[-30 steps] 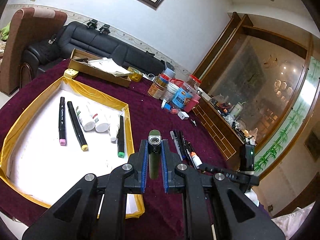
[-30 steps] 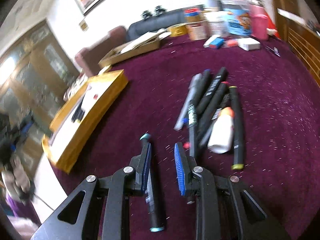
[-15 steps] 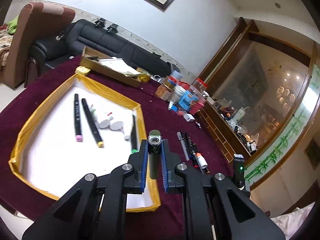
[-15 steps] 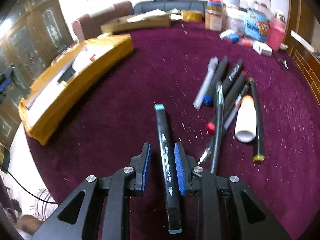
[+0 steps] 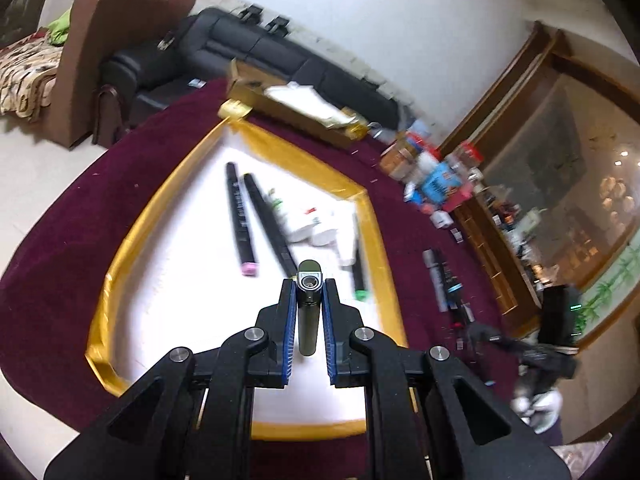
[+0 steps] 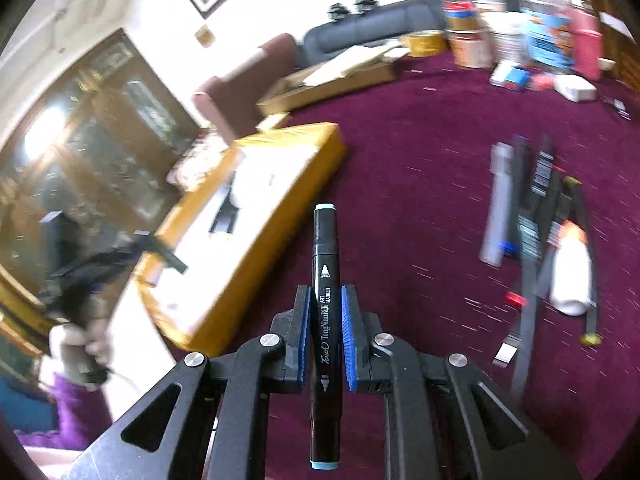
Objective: Organize rigid objects
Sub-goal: 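Lower the green cylinder into the tray and open left while right carries its marker there, then release the marker in the tray, then grasp another black marker with right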
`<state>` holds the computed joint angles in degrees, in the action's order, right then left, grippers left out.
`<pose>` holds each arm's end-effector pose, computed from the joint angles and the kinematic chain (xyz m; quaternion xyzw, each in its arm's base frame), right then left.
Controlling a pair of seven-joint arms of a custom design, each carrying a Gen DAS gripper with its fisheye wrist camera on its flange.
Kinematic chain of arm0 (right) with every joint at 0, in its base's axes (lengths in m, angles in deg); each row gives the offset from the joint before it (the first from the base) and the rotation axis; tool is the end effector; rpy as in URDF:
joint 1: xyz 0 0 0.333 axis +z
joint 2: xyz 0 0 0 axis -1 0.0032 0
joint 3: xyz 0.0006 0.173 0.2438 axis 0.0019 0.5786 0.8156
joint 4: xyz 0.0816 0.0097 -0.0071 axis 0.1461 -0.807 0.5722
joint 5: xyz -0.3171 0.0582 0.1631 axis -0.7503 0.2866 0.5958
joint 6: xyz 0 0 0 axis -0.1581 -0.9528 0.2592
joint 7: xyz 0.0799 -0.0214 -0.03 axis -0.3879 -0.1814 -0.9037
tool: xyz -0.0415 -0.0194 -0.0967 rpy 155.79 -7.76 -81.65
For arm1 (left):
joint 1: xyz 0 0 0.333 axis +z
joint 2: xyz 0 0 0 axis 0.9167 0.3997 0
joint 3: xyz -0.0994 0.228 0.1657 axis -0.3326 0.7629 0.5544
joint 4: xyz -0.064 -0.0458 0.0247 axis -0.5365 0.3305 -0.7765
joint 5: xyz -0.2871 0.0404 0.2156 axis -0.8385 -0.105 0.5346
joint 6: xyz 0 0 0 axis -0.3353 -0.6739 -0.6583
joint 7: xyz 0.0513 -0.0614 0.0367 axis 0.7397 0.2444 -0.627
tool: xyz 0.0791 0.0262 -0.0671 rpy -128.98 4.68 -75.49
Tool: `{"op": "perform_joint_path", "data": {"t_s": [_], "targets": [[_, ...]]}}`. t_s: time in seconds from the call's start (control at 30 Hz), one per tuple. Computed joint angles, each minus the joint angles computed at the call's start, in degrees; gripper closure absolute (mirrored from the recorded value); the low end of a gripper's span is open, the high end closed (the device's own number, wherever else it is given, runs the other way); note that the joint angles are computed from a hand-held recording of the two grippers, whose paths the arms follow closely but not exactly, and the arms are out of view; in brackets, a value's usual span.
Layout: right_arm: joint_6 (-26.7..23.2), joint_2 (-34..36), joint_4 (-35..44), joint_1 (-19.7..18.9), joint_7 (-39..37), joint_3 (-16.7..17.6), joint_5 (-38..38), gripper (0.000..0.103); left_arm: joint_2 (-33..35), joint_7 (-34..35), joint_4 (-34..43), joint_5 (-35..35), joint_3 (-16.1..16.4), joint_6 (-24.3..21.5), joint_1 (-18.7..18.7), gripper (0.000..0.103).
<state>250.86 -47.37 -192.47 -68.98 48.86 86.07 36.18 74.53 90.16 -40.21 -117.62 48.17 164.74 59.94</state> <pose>0.4349 0.1929 0.4650 -0.5661 0.7203 -0.0922 0.3900 0.5952 -0.2500 0.4540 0.5187 -0.7265 0.4494 0.0358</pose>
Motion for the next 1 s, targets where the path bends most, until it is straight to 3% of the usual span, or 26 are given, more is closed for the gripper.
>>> {"op": "perform_joint_path", "data": {"t_s": [0.07,0.13,0.23,0.37,0.43,0.5,0.57,0.63,0.73,0.87,1.0], "targets": [[-1.0,2.9,4.6,8.8,-8.3,-6.5,8.5,0.09,3.3,-7.5,4.4,8.1,2.6,-2.2,-1.9,0.093],[-3.2,6.7,10.8,14.1,-18.3,-9.8,19.2,0.09,6.8,-12.3,9.4,14.1,3.7,-5.0,-2.3,0.093],[-6.7,12.4,18.7,13.5,-22.1,-8.4,22.4,0.089,12.5,-19.2,18.3,21.6,4.6,-10.0,-3.0,0.091],[-13.5,21.6,31.3,10.9,-19.0,-6.1,17.2,0.089,19.0,-29.3,29.0,32.4,7.4,-13.6,-6.1,0.091],[-18.0,27.3,39.0,11.7,-12.6,-7.1,9.4,0.089,21.2,-33.9,32.2,35.8,8.3,-13.8,-6.8,0.091],[-20.9,30.4,42.9,11.1,-10.0,-6.8,6.4,0.089,21.5,-34.0,31.6,34.3,5.4,-13.2,-4.5,0.078],[-23.2,32.7,45.9,10.8,-7.2,-6.8,3.0,0.089,18.9,-30.5,25.9,30.2,1.3,-9.2,-1.0,0.071],[-25.6,34.5,48.2,10.9,-4.5,-6.9,-0.7,0.089,15.3,-27.8,19.9,28.0,-0.3,-5.2,0.5,0.069],[-28.7,36.5,51.2,11.7,0.6,-7.7,-7.0,0.089,11.1,-23.3,13.4,23.0,-2.7,-0.9,3.0,0.054],[-28.9,36.3,50.8,11.0,4.4,-7.4,-12.8,0.088,6.2,-18.8,6.4,17.4,-3.9,5.3,4.1,0.048],[-22.9,31.5,43.7,8.9,6.4,-5.1,-15.7,0.082,3.6,-16.9,3.1,14.6,-3.7,8.7,3.4,0.046]]}}
